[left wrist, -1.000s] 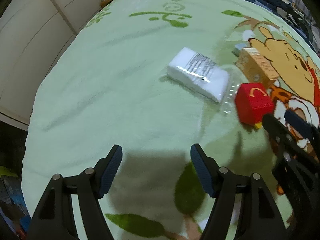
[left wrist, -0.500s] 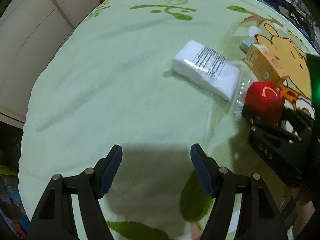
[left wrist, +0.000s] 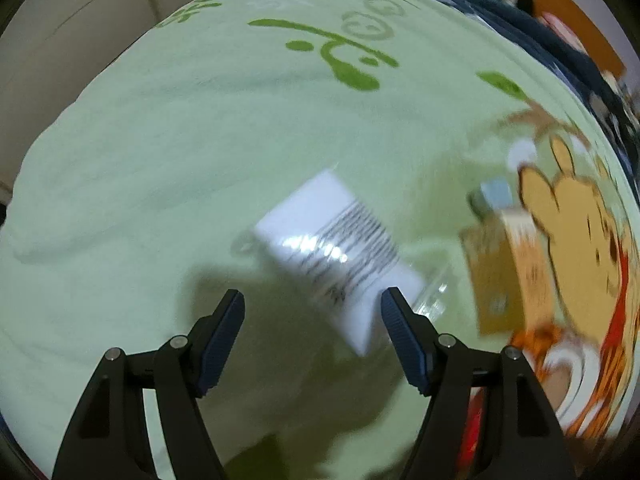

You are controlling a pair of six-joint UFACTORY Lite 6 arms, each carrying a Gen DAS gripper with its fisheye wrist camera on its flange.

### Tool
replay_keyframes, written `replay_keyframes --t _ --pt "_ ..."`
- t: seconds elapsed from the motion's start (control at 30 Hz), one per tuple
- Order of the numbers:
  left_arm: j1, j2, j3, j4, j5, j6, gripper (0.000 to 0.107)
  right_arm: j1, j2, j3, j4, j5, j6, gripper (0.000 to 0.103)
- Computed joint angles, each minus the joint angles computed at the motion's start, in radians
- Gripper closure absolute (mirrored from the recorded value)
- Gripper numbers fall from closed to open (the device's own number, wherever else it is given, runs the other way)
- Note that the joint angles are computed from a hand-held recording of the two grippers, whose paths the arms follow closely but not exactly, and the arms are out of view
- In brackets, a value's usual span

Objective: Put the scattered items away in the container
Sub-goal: 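Grasp the red box with right tool while left tool grasps the white packet, then lift the white packet with left tool while right tool lifts the red box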

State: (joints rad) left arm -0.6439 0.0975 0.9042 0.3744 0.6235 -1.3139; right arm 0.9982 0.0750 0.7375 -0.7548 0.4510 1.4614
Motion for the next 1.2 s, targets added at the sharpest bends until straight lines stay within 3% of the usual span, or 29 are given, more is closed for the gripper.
replay_keyframes --t 0.07,0.2,0.23,0.3,0.33,0.4,0.43,0.53,0.63,0.83,0.9,1.0,1.07,1.2 --pt "0.003 0.081 0.060 0.042 0.007 -0.085 0.022 0.000 0.008 0.002 0.001 -0.007 -0.009 0.051" --pt "0.015 0.190 0.118 0.101 -0.004 -0.188 0.012 -0.005 0.005 -0.010 0.018 -0.027 -0.025 0.051" --pt "0.022 0.205 0.122 0.092 -0.014 -0.182 0.004 -0.001 0.003 -0.012 0.018 -0.026 -0.026 0.051" --pt "0.046 0.237 0.118 0.055 -0.044 -0.156 0.004 0.000 0.000 -0.021 0.005 -0.031 -0.020 0.051" --pt "0.054 0.230 0.100 0.058 -0.066 -0.164 0.007 0.001 -0.003 -0.025 -0.001 -0.035 -0.013 0.051" --pt "0.039 0.200 0.076 0.094 -0.082 -0.162 0.037 -0.003 -0.012 -0.037 -0.013 -0.046 0.000 0.051" --pt "0.024 0.189 0.077 0.106 -0.093 -0.117 0.074 -0.001 -0.017 -0.042 -0.014 -0.049 0.008 0.051" --pt "-0.043 0.149 0.077 0.125 -0.066 -0.004 0.082 0.004 -0.024 -0.046 -0.015 -0.048 0.024 0.051" --pt "-0.084 0.025 -0.040 0.106 -0.068 0.064 0.083 0.012 -0.040 -0.057 -0.012 -0.045 0.041 0.051" --pt "-0.228 -0.431 -0.405 -0.047 0.046 0.288 0.083 0.054 -0.068 -0.078 0.002 -0.028 0.081 0.051" --pt "-0.278 -0.546 -0.494 -0.121 0.090 0.403 0.082 0.074 -0.067 -0.077 0.001 -0.016 0.101 0.051" --pt "-0.405 -0.667 -0.584 -0.090 0.171 0.352 0.068 0.090 -0.055 -0.068 -0.004 0.002 0.125 0.050" --pt "-0.393 -0.697 -0.601 -0.098 0.184 0.323 0.034 0.093 -0.044 -0.057 0.004 0.012 0.122 0.050" --pt "-0.289 -0.777 -0.596 -0.157 0.180 0.261 0.028 0.096 -0.033 -0.049 0.011 0.023 0.122 0.050"
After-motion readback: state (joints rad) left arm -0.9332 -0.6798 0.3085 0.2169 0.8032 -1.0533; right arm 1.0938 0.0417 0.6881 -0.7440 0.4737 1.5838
